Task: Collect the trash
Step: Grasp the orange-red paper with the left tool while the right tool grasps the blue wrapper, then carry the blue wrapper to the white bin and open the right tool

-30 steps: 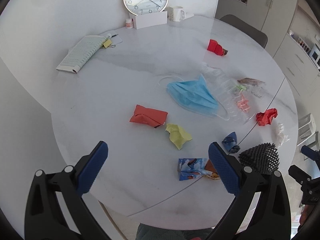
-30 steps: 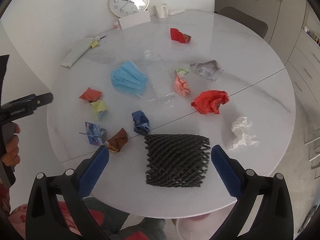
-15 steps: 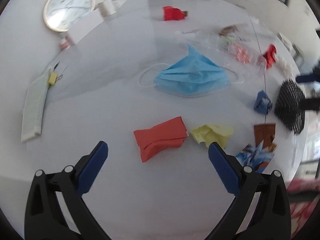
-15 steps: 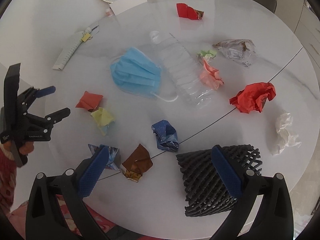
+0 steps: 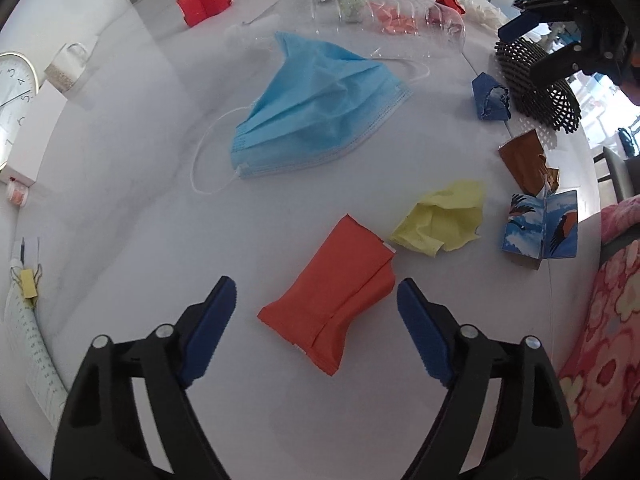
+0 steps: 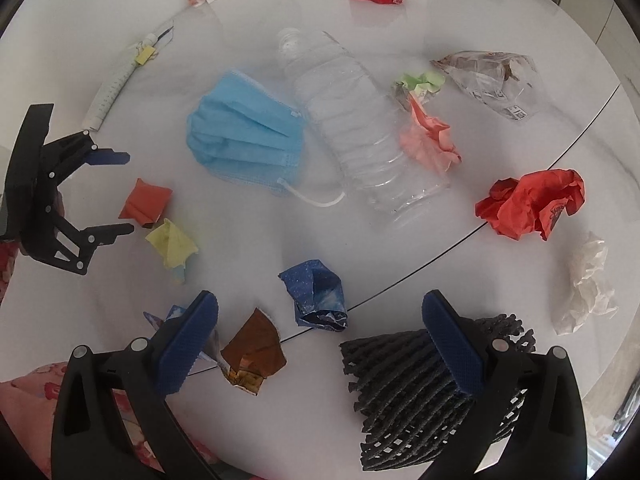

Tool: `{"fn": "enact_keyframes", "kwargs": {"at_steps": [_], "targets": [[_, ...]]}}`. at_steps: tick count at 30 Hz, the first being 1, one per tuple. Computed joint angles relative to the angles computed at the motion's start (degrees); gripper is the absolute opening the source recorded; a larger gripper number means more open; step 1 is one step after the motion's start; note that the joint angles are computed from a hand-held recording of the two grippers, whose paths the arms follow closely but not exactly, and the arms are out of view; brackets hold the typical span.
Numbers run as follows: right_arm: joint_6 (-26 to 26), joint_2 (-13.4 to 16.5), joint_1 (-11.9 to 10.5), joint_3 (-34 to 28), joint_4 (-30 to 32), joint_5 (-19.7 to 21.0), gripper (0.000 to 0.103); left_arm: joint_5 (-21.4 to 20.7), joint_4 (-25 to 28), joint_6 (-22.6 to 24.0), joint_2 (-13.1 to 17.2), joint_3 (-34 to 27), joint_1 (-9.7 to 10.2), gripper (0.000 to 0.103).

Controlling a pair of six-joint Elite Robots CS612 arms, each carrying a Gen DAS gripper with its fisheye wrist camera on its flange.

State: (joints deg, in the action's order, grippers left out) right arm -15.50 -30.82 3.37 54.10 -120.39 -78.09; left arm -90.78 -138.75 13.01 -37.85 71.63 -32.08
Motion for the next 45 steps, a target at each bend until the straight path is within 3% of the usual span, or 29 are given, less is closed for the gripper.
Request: {"fn": "enact_keyframes", "kwargs": {"at_steps": [4,7,9,13,18,22,25,31,35,38,41,45], "targets": [[2.1,0.8,0.0,-1.6,2.0,0.0,0.101,-1.4,3.3,5.5,1.3,-1.9,0.58,0.051],[3.0,1.1,-0.1,-2.3,3.3,0.6,0.101,-2.4,3.7,10.0,1.5,-2.1,0.81,0.048],[2.9,1.4,-0.1,-2.8,4.0,1.0,0.101,-3.6,4.7,11.4,1.8,-2.8,1.06,0.041],[0.7,2.0,0.0,-4.3,5.8,2.3,0.100,-5.5,3.7,10.9,1.5,-2.4,1.39,0.038],[-4.8,3.5,0.6,-6.8,10.0,2.7,0.083,-8.0,-0.1,3.0,0.5,-0.8,1.49,0.038],[-9.1,5.1,1.3,-9.1,13.9,0.0,0.058,-6.7,-4.1,-5.0,-1.2,1.5,1.17,0.038],[-10.4,5.2,2.0,-8.6,12.4,-3.7,0.034,-4.9,-6.8,-10.5,-2.3,3.0,0.67,0.038],[-8.8,4.0,1.6,-6.0,7.3,-3.0,0.034,-1.9,-10.0,-17.9,-4.9,6.6,-0.32,0.038],[-8.0,1.5,0.6,-1.7,2.3,0.7,0.034,0.3,-11.0,-19.9,-5.9,7.7,-1.61,0.038],[-7.3,-2.2,-0.5,3.9,-3.3,3.3,0.034,1.4,-11.9,-19.4,-6.7,8.0,-3.14,0.038],[-5.8,-6.5,-3.0,10.3,-9.2,6.2,0.034,1.6,-11.7,-17.1,-6.6,6.1,-5.28,0.038],[-2.6,-12.7,-6.1,19.8,-16.8,5.8,0.035,-1.2,-10.2,-12.7,-4.3,0.4,-8.78,0.038]]}}
